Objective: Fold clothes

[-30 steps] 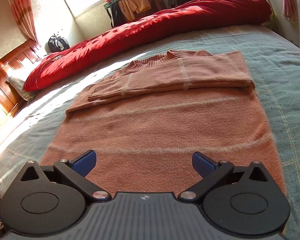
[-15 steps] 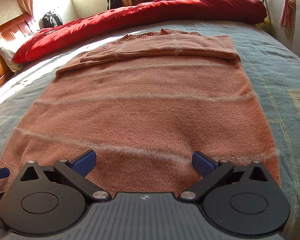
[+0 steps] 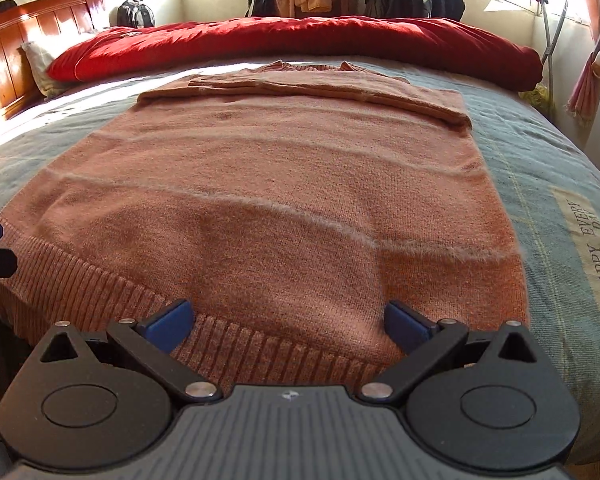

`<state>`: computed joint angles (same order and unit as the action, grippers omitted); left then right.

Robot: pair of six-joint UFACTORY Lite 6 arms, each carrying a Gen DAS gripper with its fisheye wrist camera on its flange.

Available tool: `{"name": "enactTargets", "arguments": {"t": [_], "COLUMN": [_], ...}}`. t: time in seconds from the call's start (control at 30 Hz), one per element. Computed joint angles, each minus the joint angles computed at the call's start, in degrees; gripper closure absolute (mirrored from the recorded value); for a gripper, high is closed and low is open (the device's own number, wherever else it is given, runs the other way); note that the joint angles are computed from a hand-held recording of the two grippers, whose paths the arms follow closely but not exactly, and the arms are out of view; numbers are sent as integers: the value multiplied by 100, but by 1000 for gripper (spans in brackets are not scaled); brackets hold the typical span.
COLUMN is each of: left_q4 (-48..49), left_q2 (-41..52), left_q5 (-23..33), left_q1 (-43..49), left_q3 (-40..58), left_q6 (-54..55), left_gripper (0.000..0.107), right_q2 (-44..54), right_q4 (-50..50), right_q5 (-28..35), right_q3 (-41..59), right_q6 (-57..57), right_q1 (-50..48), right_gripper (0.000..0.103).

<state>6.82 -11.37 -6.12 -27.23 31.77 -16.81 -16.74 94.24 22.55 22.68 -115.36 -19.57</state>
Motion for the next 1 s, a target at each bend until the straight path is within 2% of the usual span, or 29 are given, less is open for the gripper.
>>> {"name": "enactTargets", "arguments": {"t": [0.13, 0.2, 0.33, 0.4, 0.5, 0.57, 0.73, 0.83, 0.93, 1.0], "left_q4": [1082, 1004, -706, -1436, -2353, -2978, -4163, -4335, -4163, -4117], "left_q2": [446, 668, 383, 135, -193, -389, -388, 209, 1083, 1675], "left_q5": [-310, -366, -660, -583, -833, -1073, -2282, -3055, -3894, -4399], "left_q1": [99, 104, -109, -221, -455, -690, -1881, -2416, -2626, -2720], "left_q3": [238, 214, -333, -503, -823, -1026, -1481, -1510, -1427, -1312], "left_q6": [-821, -782, 1397, 2596, 4395, 5594, 8592, 9582, 9783, 9911], "left_gripper": [5, 5, 5, 5, 5, 5, 5, 5, 5, 5], "right_q2": [-15, -37, -118, -153, -346, -707, -1771, -2027, -2209, -2401], "right_q4": [94, 341, 481, -28, -763, -934, -2082, -2386, -1867, -825], "right_q5": [-193, -99, 286, 294, 204, 189, 450, 743, 191, -327], "right_q3": [6, -82, -291, -210, -136, -269, -714, -994, -1444, -1801], "right_q6": [-17, -387, -1201, -865, -286, -308, -367, -836, -1523, -2510], "right_q1": [162, 98, -243, -307, -293, -293, -318, -350, 218, 736], "right_gripper": [0, 0, 0, 0, 0, 0, 0, 0, 0, 0]}}
